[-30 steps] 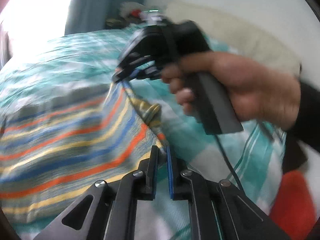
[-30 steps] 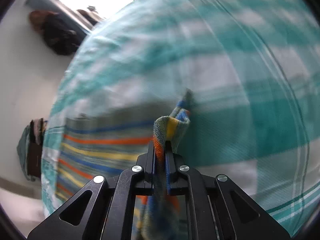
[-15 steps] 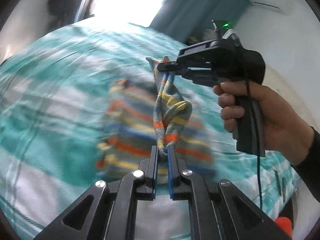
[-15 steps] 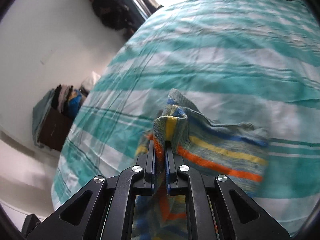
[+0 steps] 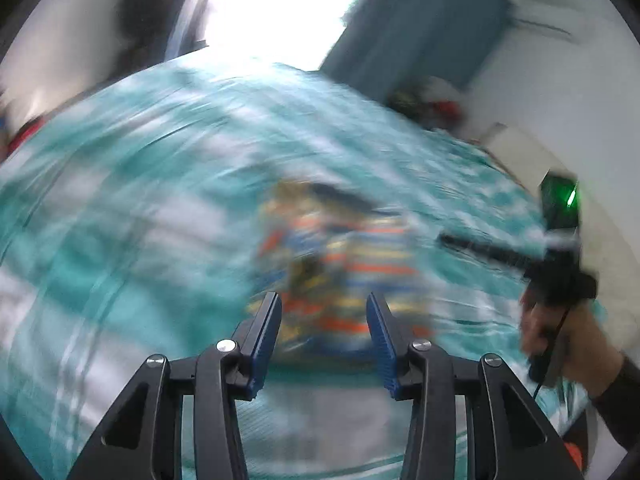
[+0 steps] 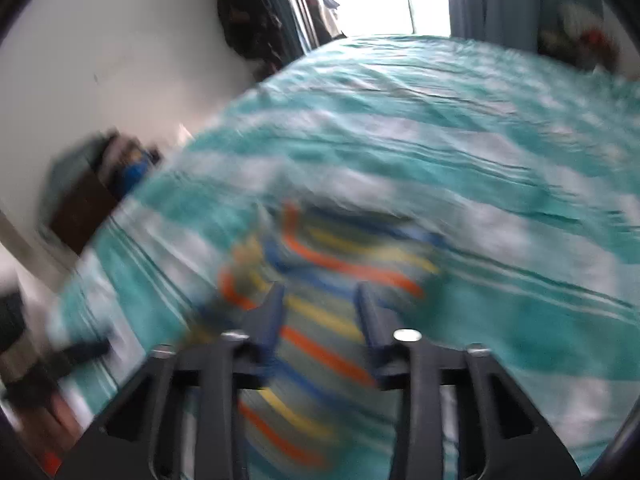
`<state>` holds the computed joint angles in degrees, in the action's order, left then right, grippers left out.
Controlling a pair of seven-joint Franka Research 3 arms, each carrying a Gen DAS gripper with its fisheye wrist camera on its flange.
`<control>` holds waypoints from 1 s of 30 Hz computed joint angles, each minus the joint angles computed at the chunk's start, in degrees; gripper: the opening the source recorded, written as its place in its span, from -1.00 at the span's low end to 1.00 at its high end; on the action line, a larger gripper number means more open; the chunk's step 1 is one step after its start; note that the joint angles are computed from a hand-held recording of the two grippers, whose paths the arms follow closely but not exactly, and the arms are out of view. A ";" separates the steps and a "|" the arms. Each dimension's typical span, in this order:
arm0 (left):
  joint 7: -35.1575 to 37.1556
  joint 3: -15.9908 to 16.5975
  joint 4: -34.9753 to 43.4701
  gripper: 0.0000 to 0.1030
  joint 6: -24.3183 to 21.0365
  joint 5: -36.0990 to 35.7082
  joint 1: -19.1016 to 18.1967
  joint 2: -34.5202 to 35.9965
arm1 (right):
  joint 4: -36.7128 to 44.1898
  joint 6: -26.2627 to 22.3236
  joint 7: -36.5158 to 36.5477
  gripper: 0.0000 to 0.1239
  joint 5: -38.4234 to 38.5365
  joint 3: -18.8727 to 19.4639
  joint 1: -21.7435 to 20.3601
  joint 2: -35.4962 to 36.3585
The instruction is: Fold small clothes
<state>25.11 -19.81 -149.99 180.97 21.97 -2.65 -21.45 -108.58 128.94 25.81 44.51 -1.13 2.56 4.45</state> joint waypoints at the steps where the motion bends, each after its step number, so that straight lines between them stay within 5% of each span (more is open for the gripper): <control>1: 3.24 2.34 2.95 -0.17 0.53 0.42 -2.72 3.27 | -2.52 -0.03 -0.98 -0.70 -0.22 -0.53 -0.56 -1.73; 4: 15.79 9.24 11.40 -0.16 -1.40 -4.15 -11.15 12.51 | -7.01 -1.31 -2.89 -0.70 0.56 -1.52 -1.15 -4.68; 9: 2.25 7.83 18.33 -0.35 -13.53 3.88 -5.57 19.82 | -11.56 -2.01 -5.79 -0.70 5.81 -1.30 0.21 -5.10; 11: 4.69 8.97 16.36 -0.43 -14.78 -3.60 -5.59 20.44 | -12.01 -0.90 1.80 -0.71 -0.78 -0.59 1.08 -1.93; 13: 11.79 9.59 13.28 -0.43 -12.06 -11.51 -6.10 19.25 | -14.46 2.45 -0.52 -0.73 1.73 -0.21 1.15 -2.52; 15: 9.42 9.19 10.99 -0.42 -10.99 -8.57 -5.47 16.26 | -14.55 1.75 -0.86 -0.73 2.29 -0.57 0.87 -3.82; 18: 3.94 7.19 8.68 -0.20 -10.23 -1.78 -3.31 11.51 | -15.16 1.95 -2.73 -0.68 4.33 -1.37 0.47 -6.66; 23: -2.60 3.14 9.14 0.49 -12.04 7.00 -1.69 8.76 | -16.04 2.56 -4.81 -0.68 6.13 -1.94 1.11 -8.32; 27: 1.43 3.68 13.94 0.48 -24.24 4.02 -5.74 13.76 | -16.45 3.99 2.82 -0.52 -1.03 -1.03 1.57 -4.04; 30: -2.71 3.66 11.42 0.47 -25.25 6.97 -6.69 9.90 | -19.47 5.34 1.44 -0.35 2.33 -1.50 1.21 -8.64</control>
<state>22.41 -16.14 -138.57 155.73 28.94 -9.35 -11.55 -128.06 134.29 27.26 46.83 -2.63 3.77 -4.20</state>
